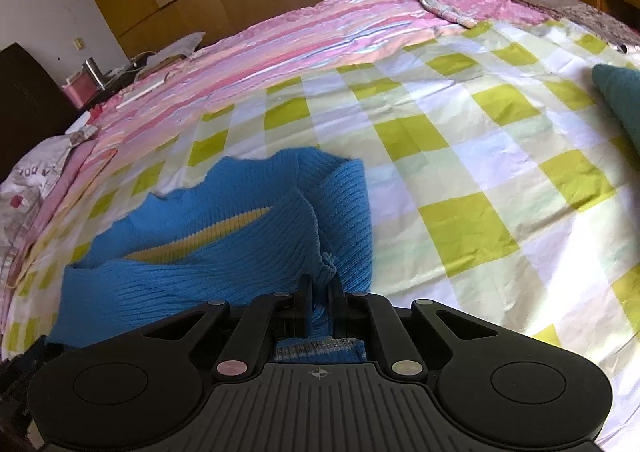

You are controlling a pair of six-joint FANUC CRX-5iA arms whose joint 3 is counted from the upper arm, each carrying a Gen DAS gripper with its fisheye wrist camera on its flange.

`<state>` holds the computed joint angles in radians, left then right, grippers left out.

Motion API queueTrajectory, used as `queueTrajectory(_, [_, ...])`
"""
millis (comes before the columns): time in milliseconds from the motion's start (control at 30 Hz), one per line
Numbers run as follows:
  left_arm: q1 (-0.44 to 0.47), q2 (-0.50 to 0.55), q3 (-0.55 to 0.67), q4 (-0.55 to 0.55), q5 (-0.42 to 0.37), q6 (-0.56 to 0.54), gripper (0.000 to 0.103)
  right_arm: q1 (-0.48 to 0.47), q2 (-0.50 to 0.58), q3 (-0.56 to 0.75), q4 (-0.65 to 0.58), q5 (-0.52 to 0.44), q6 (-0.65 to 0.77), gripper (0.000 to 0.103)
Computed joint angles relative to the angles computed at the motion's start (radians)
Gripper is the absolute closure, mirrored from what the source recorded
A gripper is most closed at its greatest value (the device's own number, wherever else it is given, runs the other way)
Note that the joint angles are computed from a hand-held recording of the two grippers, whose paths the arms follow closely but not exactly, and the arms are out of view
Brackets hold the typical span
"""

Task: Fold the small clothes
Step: 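Lay the held sweater edge flat over the sweater body with the right tool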

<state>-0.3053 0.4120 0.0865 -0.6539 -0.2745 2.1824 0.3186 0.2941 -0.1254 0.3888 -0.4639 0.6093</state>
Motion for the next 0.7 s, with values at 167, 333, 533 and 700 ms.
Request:
queueTrajectory(167, [-0.016,0.009,0.018,-0.054,-0.026,0.033,0.076,-0.001,0.001,0.002,-0.019,-0.005,0.008,0.096])
queueTrajectory(333, [-0.065,0.033,0.061,-0.233,-0.061,0.153,0.063,-0.005,0.015,0.031,-0.072,-0.024,0.054,0.095])
queueTrajectory(533, [-0.054,0.041,0.067,-0.195,-0.05,0.112,0.084,-0.008,0.003,0.032,-0.1,-0.018,0.07,0.095])
queueTrajectory(700, [-0.03,-0.029,0.0,-0.184,0.028,0.15,0.086,-0.014,-0.046,0.009,-0.178,0.023,0.108,0.096])
